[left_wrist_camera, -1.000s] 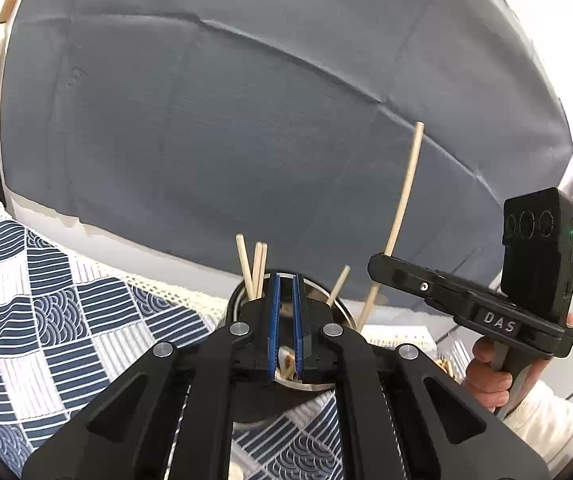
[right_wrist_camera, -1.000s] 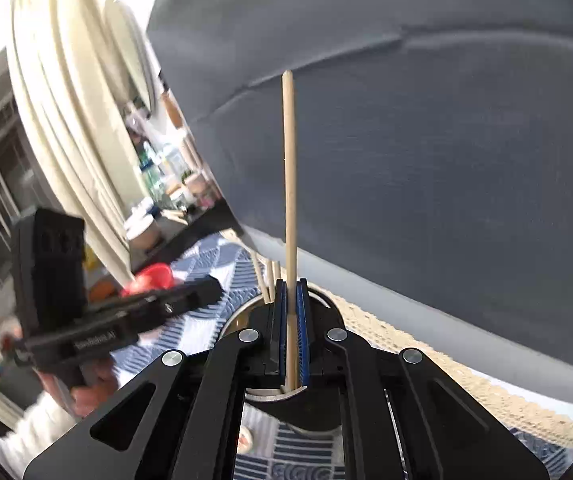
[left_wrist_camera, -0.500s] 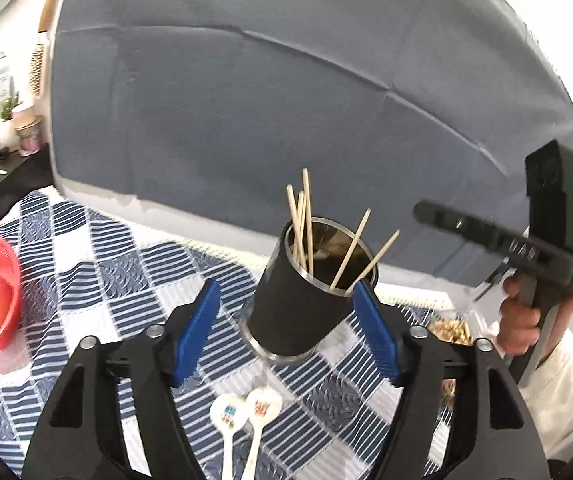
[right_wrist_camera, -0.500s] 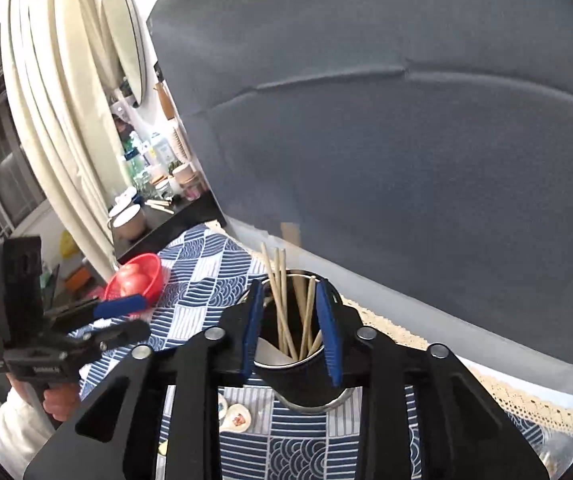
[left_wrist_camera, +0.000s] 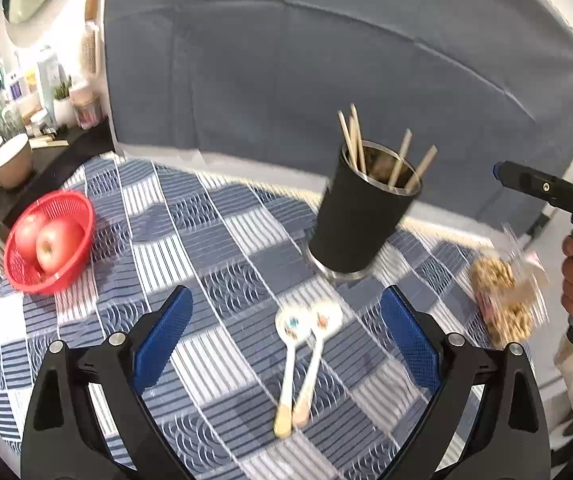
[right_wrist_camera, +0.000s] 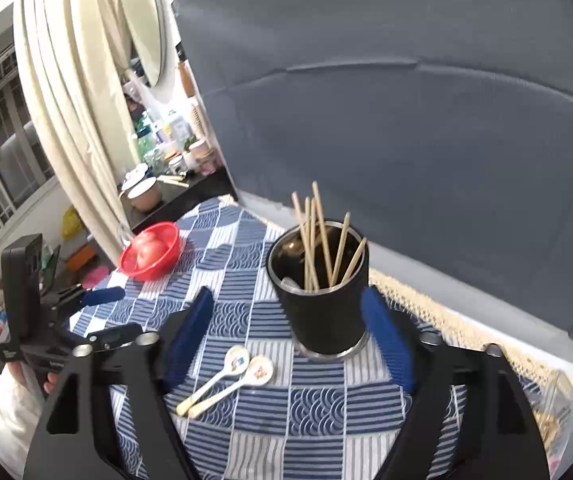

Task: Organize utensils
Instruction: 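Move the open left tool down toward the bear-printed white spoon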

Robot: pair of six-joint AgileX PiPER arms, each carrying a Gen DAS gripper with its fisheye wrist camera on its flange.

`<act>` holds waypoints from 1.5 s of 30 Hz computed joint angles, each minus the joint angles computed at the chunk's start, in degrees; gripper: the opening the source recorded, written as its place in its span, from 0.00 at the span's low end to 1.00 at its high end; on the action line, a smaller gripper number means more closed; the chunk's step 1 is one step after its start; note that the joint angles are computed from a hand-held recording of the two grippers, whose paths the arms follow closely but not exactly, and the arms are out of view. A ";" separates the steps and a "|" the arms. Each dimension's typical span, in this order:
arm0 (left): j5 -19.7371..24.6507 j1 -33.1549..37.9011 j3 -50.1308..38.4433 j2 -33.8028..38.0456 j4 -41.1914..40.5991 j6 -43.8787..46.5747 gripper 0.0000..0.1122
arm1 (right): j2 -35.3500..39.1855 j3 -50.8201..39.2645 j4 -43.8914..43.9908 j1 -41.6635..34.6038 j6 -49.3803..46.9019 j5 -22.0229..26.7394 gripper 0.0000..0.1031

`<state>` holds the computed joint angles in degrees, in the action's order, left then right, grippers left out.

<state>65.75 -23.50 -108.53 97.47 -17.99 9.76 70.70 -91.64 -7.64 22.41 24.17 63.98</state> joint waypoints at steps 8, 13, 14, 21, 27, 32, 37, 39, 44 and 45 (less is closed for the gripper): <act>0.39 1.08 9.57 -6.96 -0.33 2.49 0.83 | -4.06 7.12 -4.57 9.64 4.93 0.73 0.82; 1.75 0.91 13.07 -9.27 1.31 1.14 0.83 | -6.31 11.08 -3.65 12.28 7.88 0.28 0.82; 1.93 0.99 13.72 -9.55 1.47 0.94 0.83 | -6.63 11.81 -4.15 12.92 8.80 0.43 0.83; 0.24 0.36 19.57 -13.40 2.25 -0.12 0.86 | -7.39 14.40 -4.66 14.13 9.73 2.82 0.87; -0.30 -3.46 22.44 -15.47 6.74 -6.47 0.86 | -8.21 16.21 3.21 8.58 0.71 2.77 0.87; -1.92 -6.70 25.56 -17.12 10.38 -12.76 0.86 | -8.72 18.68 12.50 2.71 -7.93 1.91 0.87; -4.41 -10.40 28.82 -18.98 14.93 -20.23 0.86 | -8.79 20.87 16.04 0.57 -12.31 0.94 0.87; -4.59 -11.44 29.34 -19.06 16.37 -22.53 0.86 | -8.59 21.40 16.32 0.18 -13.01 0.42 0.87; -4.82 -13.87 29.87 -19.01 17.99 -24.91 0.86 | -6.95 20.64 17.00 -0.78 -14.46 0.81 0.87; -4.89 -14.23 29.88 -18.75 18.15 -24.86 0.86 | -6.84 20.60 16.46 -0.56 -14.26 0.50 0.87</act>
<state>60.87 -37.73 -78.65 78.72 0.16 -15.09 63.87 -71.04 8.82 21.84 9.91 64.48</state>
